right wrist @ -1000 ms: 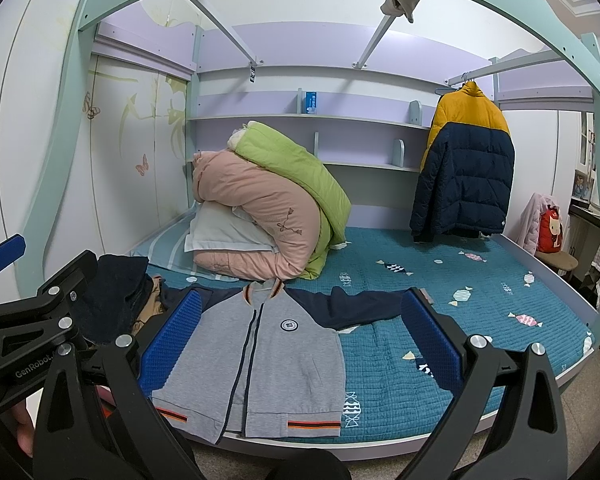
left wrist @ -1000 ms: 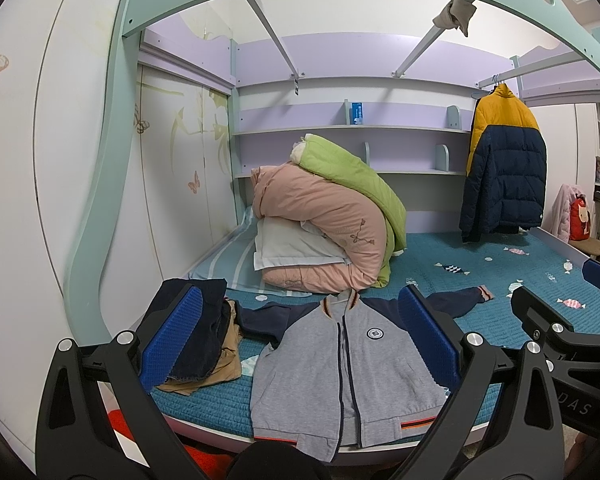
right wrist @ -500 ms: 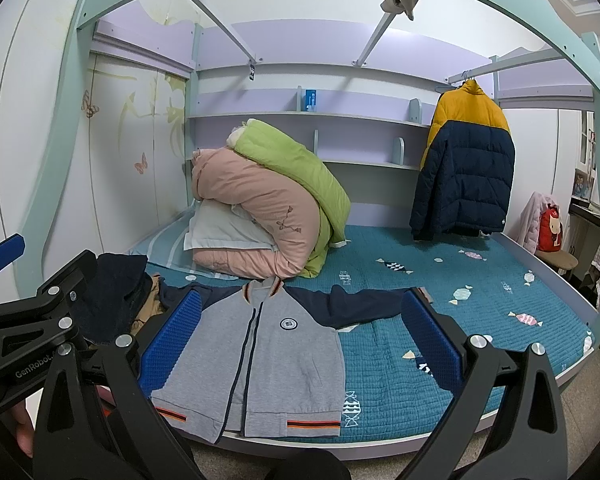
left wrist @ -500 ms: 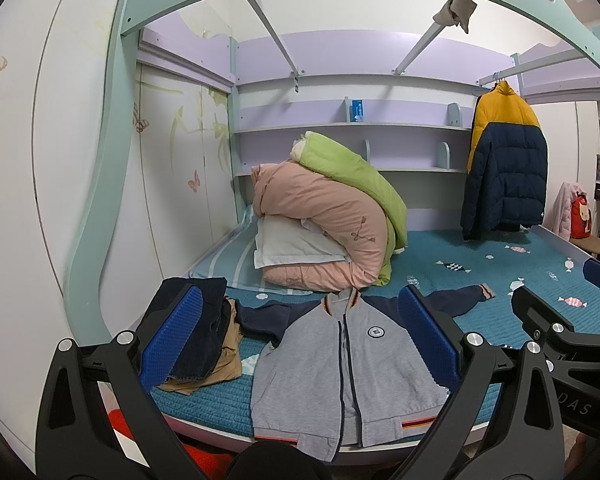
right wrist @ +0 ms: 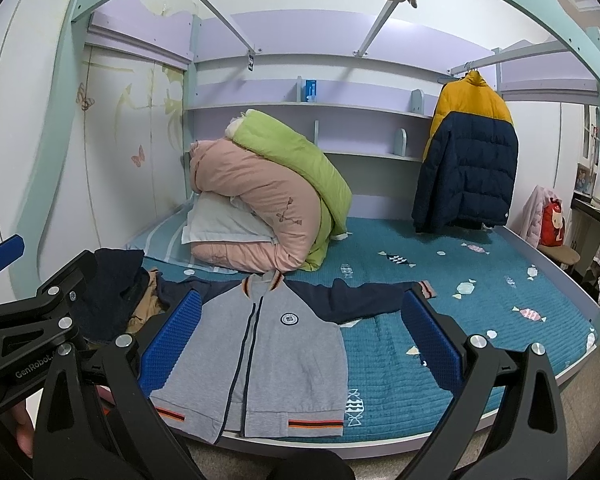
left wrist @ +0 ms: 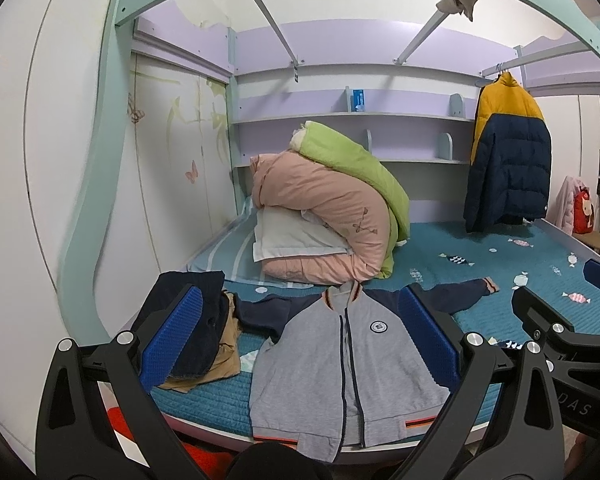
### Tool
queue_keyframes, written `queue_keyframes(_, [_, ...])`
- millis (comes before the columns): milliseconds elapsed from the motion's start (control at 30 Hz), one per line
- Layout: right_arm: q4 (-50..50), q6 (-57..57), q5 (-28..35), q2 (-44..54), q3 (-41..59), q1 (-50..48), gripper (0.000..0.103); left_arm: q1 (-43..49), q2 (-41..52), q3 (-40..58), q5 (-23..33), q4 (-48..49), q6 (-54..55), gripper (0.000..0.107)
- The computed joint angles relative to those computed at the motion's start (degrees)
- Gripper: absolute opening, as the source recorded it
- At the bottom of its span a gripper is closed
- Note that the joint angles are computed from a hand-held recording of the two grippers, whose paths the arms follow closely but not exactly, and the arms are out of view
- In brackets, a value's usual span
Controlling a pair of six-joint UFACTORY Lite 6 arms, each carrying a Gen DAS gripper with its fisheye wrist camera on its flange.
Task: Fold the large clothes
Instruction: 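Move the left tool to the navy sleeve cuff and grasp it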
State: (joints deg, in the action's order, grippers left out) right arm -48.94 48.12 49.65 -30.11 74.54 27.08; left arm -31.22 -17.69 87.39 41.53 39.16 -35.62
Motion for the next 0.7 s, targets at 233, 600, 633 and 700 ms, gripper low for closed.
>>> queue_keyframes(233, [5.8,-4.6,-5.0,4.8,2.3,-6.3,0.096,2.8,3.8,1.8,-1.8,-2.6,2.3,0.098])
queue_keyframes(600, [14.0,-10.9,-15.6,23.1,10.7,-16.2,0.096,11.4,21.8,12.9,-7.4,-11.7,11.4,0.098])
queue_keyframes(633, [14.4,-11.0,-16.7,25.7,11.8,-16.9,0.096,13.0,24.5,14.6,-8.2,-15.2,14.8,0.098])
queue_keyframes(700, [15.7,-11.3,-18.2,31.1,14.8,-18.2,0.096,17.0,32.6,21.8,-7.5,-25.7,25.0,0.098])
